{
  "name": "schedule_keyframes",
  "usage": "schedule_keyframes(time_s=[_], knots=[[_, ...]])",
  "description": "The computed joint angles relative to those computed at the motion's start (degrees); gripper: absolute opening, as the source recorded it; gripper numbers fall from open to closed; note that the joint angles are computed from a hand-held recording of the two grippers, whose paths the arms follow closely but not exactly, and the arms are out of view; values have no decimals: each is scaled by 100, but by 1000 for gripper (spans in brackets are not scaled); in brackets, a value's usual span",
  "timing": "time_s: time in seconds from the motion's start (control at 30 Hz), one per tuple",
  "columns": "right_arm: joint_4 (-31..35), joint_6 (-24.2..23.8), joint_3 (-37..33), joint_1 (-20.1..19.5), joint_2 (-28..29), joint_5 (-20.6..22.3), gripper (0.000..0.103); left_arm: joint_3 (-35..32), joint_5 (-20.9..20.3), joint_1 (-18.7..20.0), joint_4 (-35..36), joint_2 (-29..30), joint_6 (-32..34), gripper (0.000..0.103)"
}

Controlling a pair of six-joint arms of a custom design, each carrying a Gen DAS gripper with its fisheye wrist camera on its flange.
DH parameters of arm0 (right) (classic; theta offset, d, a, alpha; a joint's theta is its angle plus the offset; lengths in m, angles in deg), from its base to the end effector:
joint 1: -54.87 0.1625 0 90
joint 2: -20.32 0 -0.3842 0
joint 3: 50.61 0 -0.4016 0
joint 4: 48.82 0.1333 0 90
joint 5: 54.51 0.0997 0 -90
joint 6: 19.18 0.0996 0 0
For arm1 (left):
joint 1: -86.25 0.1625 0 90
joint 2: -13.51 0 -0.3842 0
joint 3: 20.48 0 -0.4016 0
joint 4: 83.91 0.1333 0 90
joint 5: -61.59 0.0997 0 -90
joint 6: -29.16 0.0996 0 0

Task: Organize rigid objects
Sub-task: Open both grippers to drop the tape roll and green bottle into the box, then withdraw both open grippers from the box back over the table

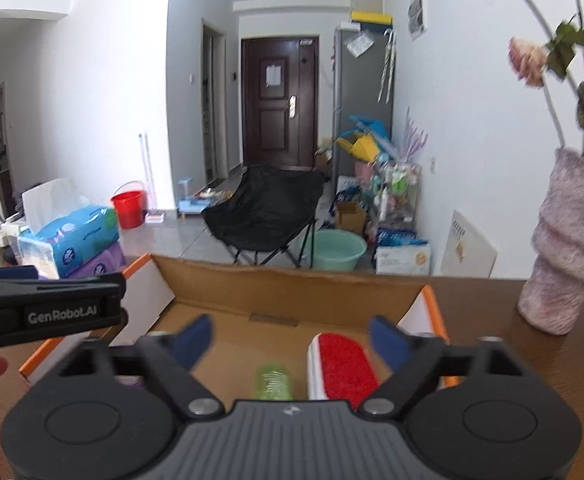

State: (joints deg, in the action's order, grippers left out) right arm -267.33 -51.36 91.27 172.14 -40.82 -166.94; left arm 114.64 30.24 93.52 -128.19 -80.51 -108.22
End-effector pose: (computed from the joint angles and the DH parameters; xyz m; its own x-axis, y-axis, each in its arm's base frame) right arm 0.2612 -0.2988 0.1146 -0.6409 -0.4641 0.6114 -0.7672 0.4138 -0.4901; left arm -0.2000 -0.2456 0.1793 -0.6112 -0.4639 -0.6412 0.4877 0.4174 -0.7668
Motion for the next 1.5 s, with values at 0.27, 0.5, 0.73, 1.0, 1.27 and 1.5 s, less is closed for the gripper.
schedule_keyframes(time_s=[0.27,0.5,0.73,1.0,1.27,1.5], knots=[[-27,-22,98,-7,-212,23,103,-74,-97,0,139,64,-140,103],[34,-41,94,-65,-231,26,103,-75,-133,9,97,57,-113,103],[9,-95,138,-99,-270,65,103,-81,-132,3,96,76,-125,103],[-116,-179,347,-126,-409,143,103,-32,-222,-170,39,84,-91,103],[-162,-179,566,-103,-640,141,103,40,-484,-450,-123,74,-31,103],[-227,-165,804,-105,-865,123,103,97,-756,-763,-229,78,-22,103]])
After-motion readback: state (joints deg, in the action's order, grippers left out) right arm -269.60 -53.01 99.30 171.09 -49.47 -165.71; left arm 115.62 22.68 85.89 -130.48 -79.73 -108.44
